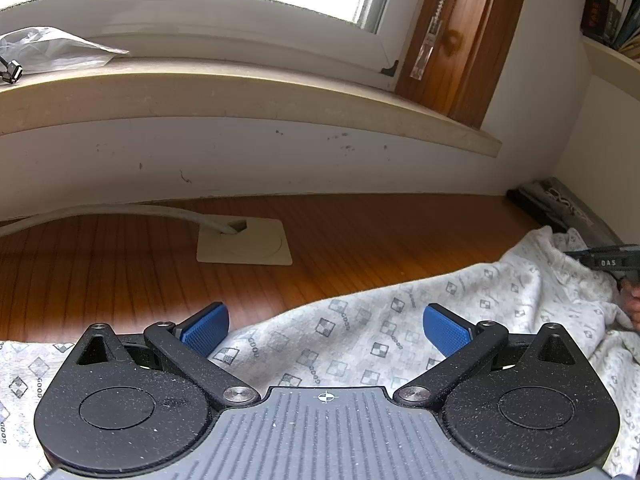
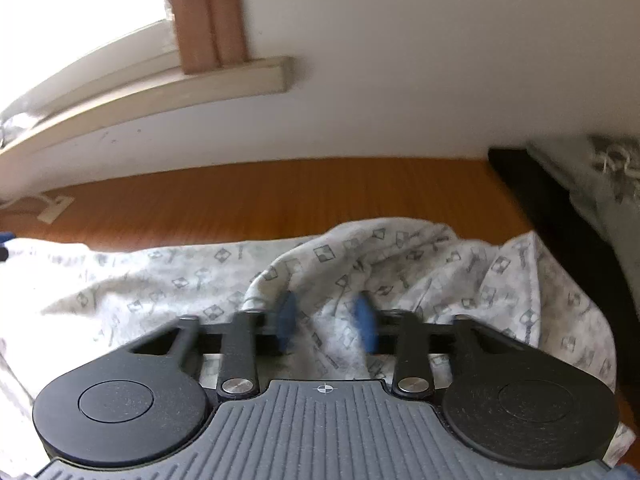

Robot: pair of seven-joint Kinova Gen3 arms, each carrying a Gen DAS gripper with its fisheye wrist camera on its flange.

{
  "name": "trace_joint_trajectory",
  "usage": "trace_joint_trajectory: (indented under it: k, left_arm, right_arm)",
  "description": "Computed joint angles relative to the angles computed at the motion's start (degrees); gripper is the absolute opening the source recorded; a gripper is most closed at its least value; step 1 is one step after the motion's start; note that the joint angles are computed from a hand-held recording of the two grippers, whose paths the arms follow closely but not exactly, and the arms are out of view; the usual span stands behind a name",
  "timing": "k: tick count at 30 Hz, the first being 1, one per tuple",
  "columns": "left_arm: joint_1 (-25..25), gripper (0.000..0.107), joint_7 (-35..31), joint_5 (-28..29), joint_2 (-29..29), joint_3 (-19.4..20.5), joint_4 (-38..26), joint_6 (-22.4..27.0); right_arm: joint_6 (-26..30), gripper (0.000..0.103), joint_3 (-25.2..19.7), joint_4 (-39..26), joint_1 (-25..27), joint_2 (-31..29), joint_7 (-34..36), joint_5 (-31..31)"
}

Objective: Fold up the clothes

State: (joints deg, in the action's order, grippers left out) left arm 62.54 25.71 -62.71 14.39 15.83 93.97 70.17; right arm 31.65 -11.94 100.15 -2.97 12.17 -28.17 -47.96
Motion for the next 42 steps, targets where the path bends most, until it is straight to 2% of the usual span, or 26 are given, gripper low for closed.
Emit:
trace_joint_trajectory:
  k: [1, 5, 7, 8, 9, 13, 17, 19, 21, 23, 24, 25, 28, 30, 31, 33, 34, 36, 38, 40, 41, 42]
  left_arm:
    - [0.02, 0.103, 0.03, 0.0, 0.04, 0.0, -0.04, 0.04]
    - [0.13, 0.103, 0.28, -0.06, 0.13, -0.05, -0.06, 0.11]
    - [0.14, 0.103, 0.29, -0.07, 0.13, -0.07, -0.03, 0.07]
    - [0.14, 0.103, 0.3, -0.09, 0.12, -0.07, 0.0, 0.04]
    - [0.12, 0.103, 0.33, -0.13, 0.06, -0.07, 0.13, -0.05]
    - [0.07, 0.103, 0.37, -0.16, 0.06, -0.05, 0.22, -0.12]
    - [0.05, 0.103, 0.49, -0.21, 0.07, -0.04, 0.29, -0.2]
    - [-0.02, 0.103, 0.46, -0.24, 0.0, -0.05, 0.4, -0.32]
    - [-0.08, 0.103, 0.4, -0.23, -0.03, -0.03, 0.44, -0.39]
    - [-0.13, 0.103, 0.3, -0.19, -0.06, -0.01, 0.44, -0.43]
    - [-0.13, 0.103, 0.3, -0.19, -0.06, -0.01, 0.44, -0.43]
    - [-0.13, 0.103, 0.27, -0.18, -0.05, 0.0, 0.39, -0.37]
    - [-0.03, 0.103, 0.31, -0.22, 0.04, -0.01, 0.26, -0.03]
    - [0.39, 0.103, 0.55, -0.43, 0.36, -0.05, -0.09, 1.04]
    - [0.76, 0.103, 0.92, -0.72, 0.54, -0.1, -0.22, 1.8]
    - [1.18, 0.103, 1.62, -1.1, 0.63, -0.17, -0.22, 2.61]
    - [1.16, 0.103, 1.72, -1.0, 0.64, -0.17, -0.27, 2.78]
    - [1.01, 0.103, 1.64, -0.68, 0.61, -0.13, -0.39, 2.85]
    - [0.88, 0.103, 1.33, -0.31, 0.66, -0.12, -0.65, 2.98]
    - [0.79, 0.103, 0.83, 0.12, 0.79, -0.13, -1.03, 3.19]
    - [0.85, 0.103, 0.31, 0.38, 1.06, -0.15, -1.57, 3.73]
    - [1.03, 0.103, -0.02, 0.49, 1.28, -0.22, -2.01, 4.28]
  right_arm:
    - [-0.92, 0.005, -1.18, 0.68, 1.25, -0.14, 2.33, -2.03]
    - [-8.16, 0.005, -11.03, 4.04, 10.96, -2.95, 10.29, -10.92]
    - [-7.98, 0.006, -12.59, 3.66, 13.53, -3.28, 10.33, -13.0]
    - [-7.69, 0.007, -11.87, 3.18, 13.22, -2.94, 8.99, -12.65]
    - [-7.38, 0.012, -10.2, 2.53, 11.86, -2.71, 6.72, -11.52]
    - [-1.68, 0.034, 0.31, -2.58, 3.52, 0.34, -2.6, -5.43]
    - [-0.1, 0.034, 10.58, -6.96, -6.84, 3.44, -11.92, -0.86]
    - [2.65, 0.034, 12.48, -10.31, -8.81, 5.94, -16.58, 1.99]
    - [2.54, 0.034, 10.13, -12.52, -7.75, 7.24, -21.21, 5.9]
    - [4.03, 0.028, 4.84, -15.5, -4.06, 8.93, -24.62, 9.51]
    - [4.46, 0.007, 2.19, -16.75, -2.3, 9.81, -25.83, 11.0]
    - [3.96, 0.003, -0.45, -17.71, -0.93, 10.23, -26.92, 13.31]
    - [-1.2, 0.003, -8.29, -18.45, 2.75, 10.74, -29.79, 19.83]
    - [-5.86, 0.002, -10.96, -18.04, 3.67, 10.43, -34.01, 24.01]
    - [-8.13, 0.002, -10.71, -17.72, 2.81, 10.4, -36.25, 26.34]
    - [-10.98, 0.001, -7.02, -16.72, -1.16, 10.59, -39.0, 31.0]
    - [-11.52, 0.001, -5.12, -16.58, -2.87, 10.69, -41.33, 33.33]
    - [-11.66, 0.003, -4.44, -16.53, -3.43, 11.0, -45.99, 37.45]
    - [-12.83, 0.007, -7.93, -15.5, -0.52, 10.93, -49.46, 41.33]
    - [-14.85, 0.008, -13.23, -13.06, 4.21, 9.59, -49.19, 42.39]
    - [-14.56, 0.012, -15.89, -12.49, 6.41, 9.18, -47.66, 41.71]
    - [-13.35, 0.024, -18.54, -12.39, 8.69, 8.94, -45.33, 40.15]
